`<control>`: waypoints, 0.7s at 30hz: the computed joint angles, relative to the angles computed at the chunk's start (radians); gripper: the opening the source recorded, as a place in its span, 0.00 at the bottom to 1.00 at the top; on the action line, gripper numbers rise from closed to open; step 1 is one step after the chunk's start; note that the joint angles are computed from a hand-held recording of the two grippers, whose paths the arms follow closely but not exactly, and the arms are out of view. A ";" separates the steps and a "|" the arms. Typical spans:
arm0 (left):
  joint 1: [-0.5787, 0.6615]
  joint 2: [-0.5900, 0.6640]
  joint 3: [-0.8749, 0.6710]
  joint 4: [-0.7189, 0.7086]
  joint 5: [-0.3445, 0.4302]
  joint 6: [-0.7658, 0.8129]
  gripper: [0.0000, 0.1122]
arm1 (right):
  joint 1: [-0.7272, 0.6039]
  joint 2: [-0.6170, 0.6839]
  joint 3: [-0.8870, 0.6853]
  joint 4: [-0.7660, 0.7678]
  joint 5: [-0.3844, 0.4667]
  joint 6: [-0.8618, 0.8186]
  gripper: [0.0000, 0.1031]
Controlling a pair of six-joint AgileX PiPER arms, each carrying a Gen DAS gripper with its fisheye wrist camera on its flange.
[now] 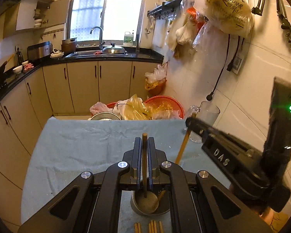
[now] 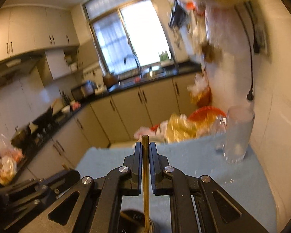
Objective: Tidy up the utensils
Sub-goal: 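Carry the left tool's chopstick into the black cup while the right tool inserts its own, then open both tools and bring them back to the chopstick row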
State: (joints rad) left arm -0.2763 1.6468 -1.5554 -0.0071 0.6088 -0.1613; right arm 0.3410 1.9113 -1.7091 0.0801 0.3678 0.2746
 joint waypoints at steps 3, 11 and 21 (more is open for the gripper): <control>0.009 -0.022 0.017 -0.005 0.001 0.000 0.18 | -0.011 0.012 -0.014 0.043 0.032 -0.031 0.13; 0.013 -0.215 0.149 0.065 -0.007 -0.078 0.35 | -0.005 -0.128 0.083 -0.004 0.027 -0.006 0.34; 0.013 -0.532 0.317 0.102 0.075 -0.137 0.49 | 0.016 -0.425 0.256 -0.146 0.134 0.067 0.48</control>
State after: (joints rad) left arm -0.2631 1.1144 -1.2383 0.0945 0.6836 -0.2982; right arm 0.3566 1.4859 -1.4533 -0.0660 0.5014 0.3411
